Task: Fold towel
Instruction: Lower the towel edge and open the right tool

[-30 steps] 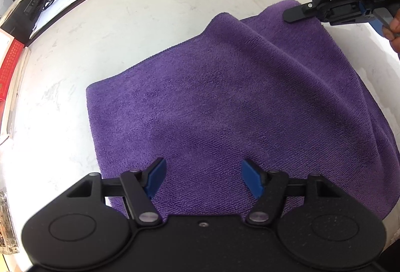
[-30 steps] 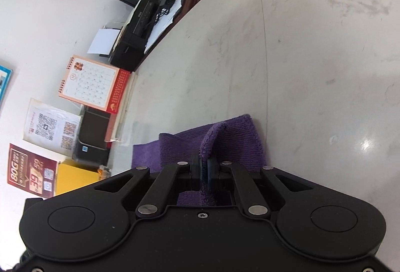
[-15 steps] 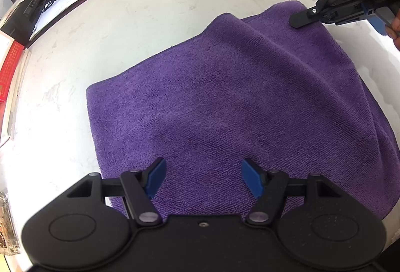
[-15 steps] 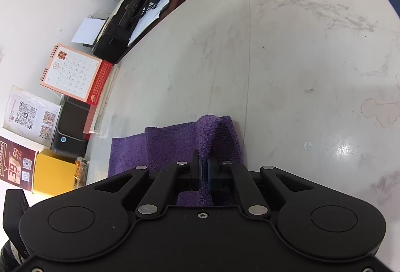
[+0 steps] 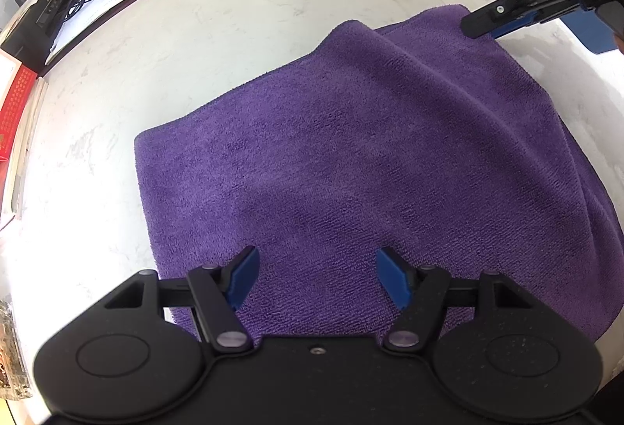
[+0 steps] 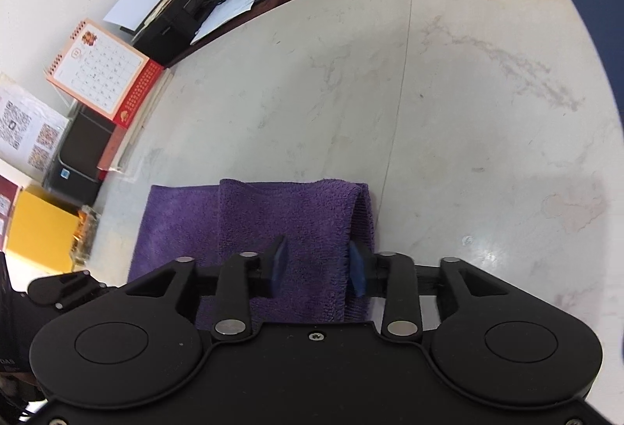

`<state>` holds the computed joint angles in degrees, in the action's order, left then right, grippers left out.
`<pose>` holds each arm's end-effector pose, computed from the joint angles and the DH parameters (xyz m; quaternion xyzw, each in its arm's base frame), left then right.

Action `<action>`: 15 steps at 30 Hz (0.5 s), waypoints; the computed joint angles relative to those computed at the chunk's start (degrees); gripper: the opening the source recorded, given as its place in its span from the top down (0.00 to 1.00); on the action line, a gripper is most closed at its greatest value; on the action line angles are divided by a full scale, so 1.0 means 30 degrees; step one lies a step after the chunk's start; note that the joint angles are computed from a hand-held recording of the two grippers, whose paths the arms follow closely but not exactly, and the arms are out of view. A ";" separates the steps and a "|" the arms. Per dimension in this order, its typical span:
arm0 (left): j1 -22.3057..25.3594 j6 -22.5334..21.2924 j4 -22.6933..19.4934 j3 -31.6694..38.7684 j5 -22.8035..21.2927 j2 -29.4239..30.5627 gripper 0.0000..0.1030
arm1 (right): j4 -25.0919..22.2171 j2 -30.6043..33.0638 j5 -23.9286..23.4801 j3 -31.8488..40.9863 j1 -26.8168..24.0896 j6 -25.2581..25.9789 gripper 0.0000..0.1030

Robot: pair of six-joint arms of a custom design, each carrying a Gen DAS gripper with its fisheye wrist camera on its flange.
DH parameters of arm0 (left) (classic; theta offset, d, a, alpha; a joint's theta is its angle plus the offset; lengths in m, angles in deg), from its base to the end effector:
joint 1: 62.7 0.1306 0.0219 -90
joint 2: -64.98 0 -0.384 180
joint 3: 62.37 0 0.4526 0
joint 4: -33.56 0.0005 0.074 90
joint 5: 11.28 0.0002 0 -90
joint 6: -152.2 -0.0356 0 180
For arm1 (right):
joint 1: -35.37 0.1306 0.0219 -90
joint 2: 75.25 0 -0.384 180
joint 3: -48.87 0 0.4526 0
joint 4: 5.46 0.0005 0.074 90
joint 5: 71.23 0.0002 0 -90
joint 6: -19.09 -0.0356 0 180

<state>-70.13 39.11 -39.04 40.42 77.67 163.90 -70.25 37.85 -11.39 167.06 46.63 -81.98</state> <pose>0.5678 -0.0739 0.4383 0.2570 0.9486 0.0341 0.1816 0.6597 0.1491 0.4334 -0.0695 0.9319 0.2952 0.1989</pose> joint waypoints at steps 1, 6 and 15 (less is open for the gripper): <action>0.0009 -0.0012 -0.0005 0.0008 0.0015 0.0004 0.37 | -0.0093 -0.0061 0.0177 0.0014 0.0004 0.0195 0.61; -0.0020 0.0068 -0.0056 0.0004 0.0026 -0.0027 0.37 | 0.0819 -0.0727 0.0882 -0.0494 -0.0130 0.0097 0.61; 0.0003 0.0069 -0.0216 0.0128 0.0051 0.0046 0.37 | 0.1266 0.0042 -0.0379 0.0233 0.0018 0.0703 0.62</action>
